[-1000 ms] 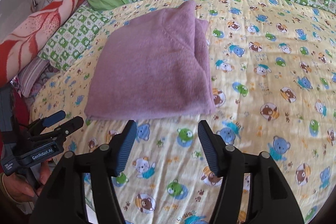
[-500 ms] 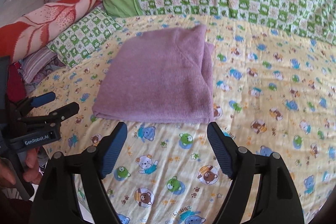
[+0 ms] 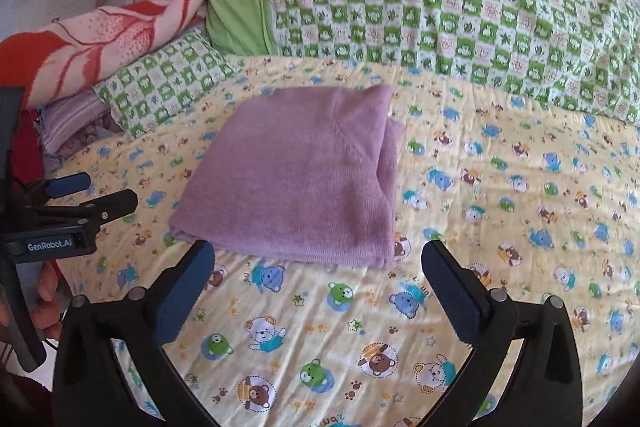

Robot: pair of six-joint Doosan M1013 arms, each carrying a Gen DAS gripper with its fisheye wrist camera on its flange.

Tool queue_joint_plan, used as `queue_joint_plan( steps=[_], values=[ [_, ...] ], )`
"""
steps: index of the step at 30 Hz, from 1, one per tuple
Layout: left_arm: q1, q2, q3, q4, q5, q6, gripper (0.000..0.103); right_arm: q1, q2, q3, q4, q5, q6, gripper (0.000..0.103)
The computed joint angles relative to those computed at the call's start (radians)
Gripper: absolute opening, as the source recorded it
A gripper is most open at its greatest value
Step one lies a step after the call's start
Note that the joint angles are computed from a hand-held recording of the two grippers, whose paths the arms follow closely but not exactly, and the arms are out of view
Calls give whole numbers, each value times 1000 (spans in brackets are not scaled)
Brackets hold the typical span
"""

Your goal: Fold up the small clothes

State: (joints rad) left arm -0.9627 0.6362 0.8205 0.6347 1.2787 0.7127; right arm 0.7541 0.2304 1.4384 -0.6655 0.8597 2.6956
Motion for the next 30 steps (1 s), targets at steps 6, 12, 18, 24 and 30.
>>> queue_joint_plan(
  steps=[6,12,18,24,30],
  values=[
    [7,8,27,-20,-13,-9,102,-4,20,1,31,12,10,103],
    [6,2,45,-26,-48,-33,102,-11,28,6,36,5,23,103],
    [5,10,31,-34,-46,-13,102,-13,43,-1,44,6,10,103],
    [14,11,30,-58,-47,-22,102,-14,54,-10,65,1,-17,103],
    [20,16,20,-66,-37,-21,102,-12,61,-18,70,6,-21,103]
  ],
)
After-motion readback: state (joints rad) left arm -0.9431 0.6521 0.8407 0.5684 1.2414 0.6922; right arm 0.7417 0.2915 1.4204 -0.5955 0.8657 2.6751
